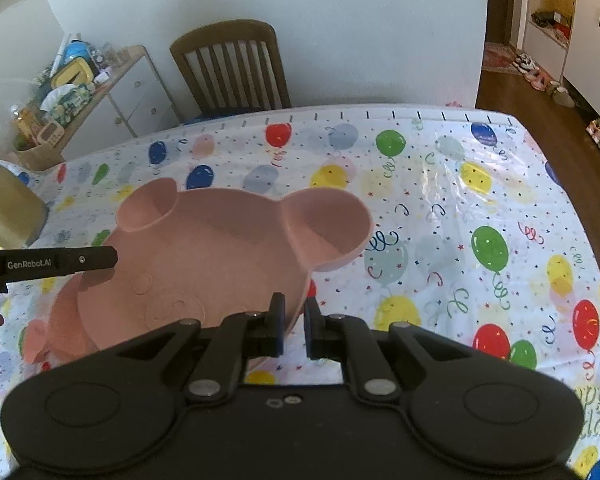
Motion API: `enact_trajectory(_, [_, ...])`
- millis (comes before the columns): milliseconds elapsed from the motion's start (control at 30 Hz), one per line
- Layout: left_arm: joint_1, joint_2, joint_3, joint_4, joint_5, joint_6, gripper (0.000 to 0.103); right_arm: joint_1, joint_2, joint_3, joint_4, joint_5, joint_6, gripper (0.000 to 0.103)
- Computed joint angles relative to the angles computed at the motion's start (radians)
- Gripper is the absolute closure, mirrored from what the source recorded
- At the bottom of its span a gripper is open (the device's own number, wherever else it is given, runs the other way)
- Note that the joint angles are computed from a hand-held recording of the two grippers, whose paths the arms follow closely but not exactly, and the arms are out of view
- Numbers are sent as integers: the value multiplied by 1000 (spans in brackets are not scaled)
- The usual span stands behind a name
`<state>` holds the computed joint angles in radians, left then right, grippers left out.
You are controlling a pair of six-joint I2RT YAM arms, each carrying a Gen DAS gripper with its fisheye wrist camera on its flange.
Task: Organize plates and bowls
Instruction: 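Carry the pink bear-shaped plate with both grippers toward the stacked white plates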
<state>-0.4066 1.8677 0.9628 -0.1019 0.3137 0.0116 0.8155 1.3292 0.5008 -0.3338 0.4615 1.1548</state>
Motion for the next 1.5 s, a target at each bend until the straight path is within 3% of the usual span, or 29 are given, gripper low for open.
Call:
enact_trajectory(200, [61,-190,-126,-48,24,50,88,164,-30,76,-153,76,138,95])
enact_trajectory(433, [192,-385,-237,-162,76,153,88,349,50,196,-256,128,302,95])
enact_trajectory(767, [509,-555,-326,-390,201,434,88,543,267,430,-367,165,467,95])
enact_trajectory(1133, [931,-508,-301,-615,290,856,88,636,527,699,-399,134,495,95])
enact_trajectory(1500, [1164,-346,-284,-601,264,1048,88,637,712,865,-353,87,413,95])
